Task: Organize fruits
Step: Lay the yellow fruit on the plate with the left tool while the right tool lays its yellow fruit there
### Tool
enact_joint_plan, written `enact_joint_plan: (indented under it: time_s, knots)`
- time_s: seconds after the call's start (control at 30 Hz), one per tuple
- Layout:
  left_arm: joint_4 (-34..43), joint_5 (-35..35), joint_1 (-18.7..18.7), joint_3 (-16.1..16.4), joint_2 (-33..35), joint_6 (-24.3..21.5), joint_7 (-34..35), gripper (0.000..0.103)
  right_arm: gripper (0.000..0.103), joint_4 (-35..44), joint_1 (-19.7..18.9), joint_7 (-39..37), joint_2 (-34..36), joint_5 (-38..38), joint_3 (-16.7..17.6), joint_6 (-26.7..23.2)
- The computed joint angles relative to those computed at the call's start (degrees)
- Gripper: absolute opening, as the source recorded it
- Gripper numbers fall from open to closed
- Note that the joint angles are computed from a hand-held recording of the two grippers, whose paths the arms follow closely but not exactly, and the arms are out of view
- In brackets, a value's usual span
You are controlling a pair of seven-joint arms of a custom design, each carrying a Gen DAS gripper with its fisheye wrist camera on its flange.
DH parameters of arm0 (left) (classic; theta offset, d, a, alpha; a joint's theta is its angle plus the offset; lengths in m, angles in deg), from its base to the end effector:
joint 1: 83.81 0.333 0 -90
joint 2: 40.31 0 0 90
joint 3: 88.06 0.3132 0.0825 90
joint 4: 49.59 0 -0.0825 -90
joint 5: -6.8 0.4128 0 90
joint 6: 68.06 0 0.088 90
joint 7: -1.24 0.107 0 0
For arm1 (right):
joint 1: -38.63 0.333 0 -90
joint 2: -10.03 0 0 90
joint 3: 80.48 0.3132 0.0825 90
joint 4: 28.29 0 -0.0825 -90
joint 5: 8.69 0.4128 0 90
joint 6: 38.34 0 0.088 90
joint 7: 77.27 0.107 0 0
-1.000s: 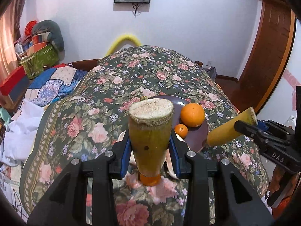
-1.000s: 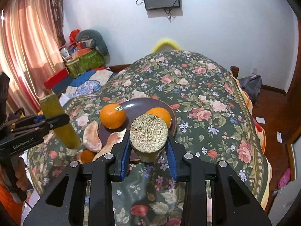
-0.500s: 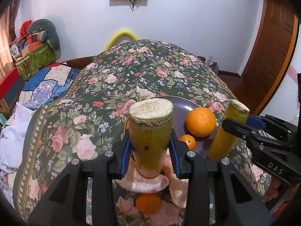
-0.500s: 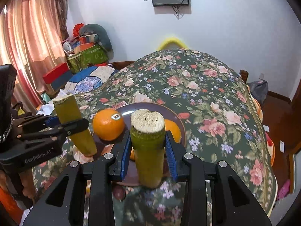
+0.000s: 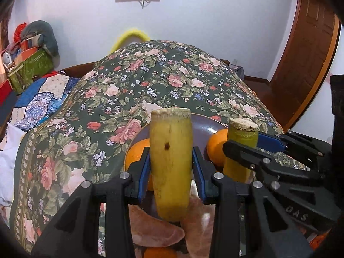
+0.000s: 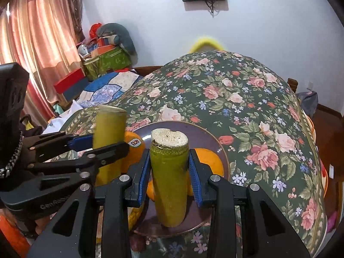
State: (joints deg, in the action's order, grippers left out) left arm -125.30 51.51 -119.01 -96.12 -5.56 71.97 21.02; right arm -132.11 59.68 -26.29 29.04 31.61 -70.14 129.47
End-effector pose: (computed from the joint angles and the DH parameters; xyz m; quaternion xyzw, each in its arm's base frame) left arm 0.5951 -0.5211 0.4303 -0.6706 0.6433 -0.2947 0.2229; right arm 0.6256 0.3195 0.4226 -0.7958 0.4392 -0.1213 0.3988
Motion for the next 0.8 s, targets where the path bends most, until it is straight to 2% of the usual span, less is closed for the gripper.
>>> enact_joint_plan:
  time_s: [0.1,0.43,0.8]
  knots:
    - [-0.2,0.8,-0.5,0.4,-0.3,0.2,-0.7,0.037,0.032,-1.4,0.6,0.4,-0.9,-0.8,-0.4,1.5]
    - [-4.9,5.2,-1.2,0.3,-5.2,0.1,-4.2,0.037,0.032,-3.4,-0.3,-1.0,-3.4,2.3,0.4,0.4]
    - [-13.2,7.3,0.0,-2.4,-12.2,-2.0,-8.5,0.04,0.034,-8.8,0.7,-0.9,-8.8,3.8,-0.3,1.6]
